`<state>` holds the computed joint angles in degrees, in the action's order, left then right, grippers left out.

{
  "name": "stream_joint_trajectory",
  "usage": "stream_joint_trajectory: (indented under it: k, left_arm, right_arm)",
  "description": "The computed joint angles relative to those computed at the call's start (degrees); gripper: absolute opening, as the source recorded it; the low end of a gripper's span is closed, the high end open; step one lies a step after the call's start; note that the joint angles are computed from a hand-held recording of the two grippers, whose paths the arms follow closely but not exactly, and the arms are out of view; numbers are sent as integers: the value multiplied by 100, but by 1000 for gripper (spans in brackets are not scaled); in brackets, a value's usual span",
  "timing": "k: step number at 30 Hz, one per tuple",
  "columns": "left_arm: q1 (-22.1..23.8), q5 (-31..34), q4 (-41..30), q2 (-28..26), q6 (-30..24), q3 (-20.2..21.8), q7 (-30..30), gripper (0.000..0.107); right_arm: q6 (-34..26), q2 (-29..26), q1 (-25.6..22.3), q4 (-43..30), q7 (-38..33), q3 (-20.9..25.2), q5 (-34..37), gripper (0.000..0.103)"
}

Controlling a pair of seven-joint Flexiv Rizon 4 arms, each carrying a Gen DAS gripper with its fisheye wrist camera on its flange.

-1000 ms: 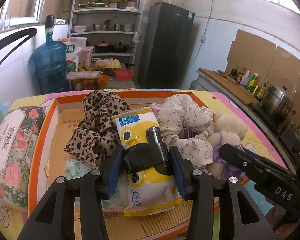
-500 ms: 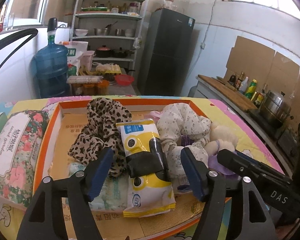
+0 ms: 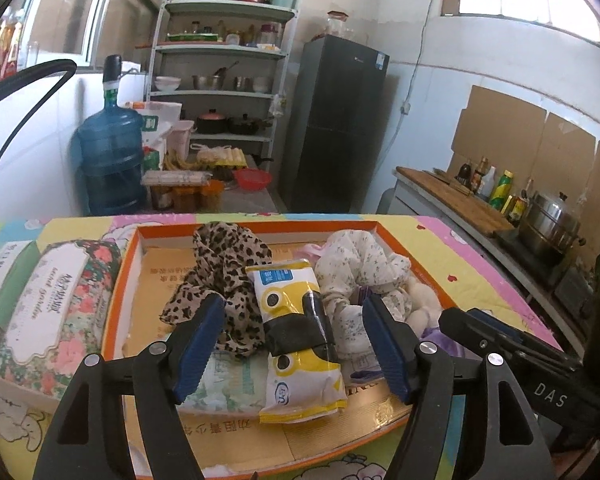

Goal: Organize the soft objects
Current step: 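Lower both grippers into the box and open them to release the items, then lift both tools and move them back toward the remaining items on the quilt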

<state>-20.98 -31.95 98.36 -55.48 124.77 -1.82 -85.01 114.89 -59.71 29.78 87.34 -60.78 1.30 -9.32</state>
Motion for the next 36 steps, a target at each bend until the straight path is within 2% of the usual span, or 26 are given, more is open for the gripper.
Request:
stream_joint_trajectory:
  k: [13,17,18,26,36]
  left_arm:
    - [37,115,680,389,572,-61,-147,76]
    - [78,178,899,505,799,-99,-201,77]
    - [96,211,965,545,858,-113,-221,77]
    - [54,258,1347,782,1324,-140,-210,77]
    - [215,389,1995,1102,1731,-227,-422,77]
  right_arm:
    - [231,301,321,382,-181,-196,383,54]
    - [301,403,568,471,-303,-377,653,71]
    - [328,431,614,501,-340,-402,710,72]
    - [457,655,896,734,-625,-480,1045,75]
    - [480,849,1271,886,-977,-575,1366,76]
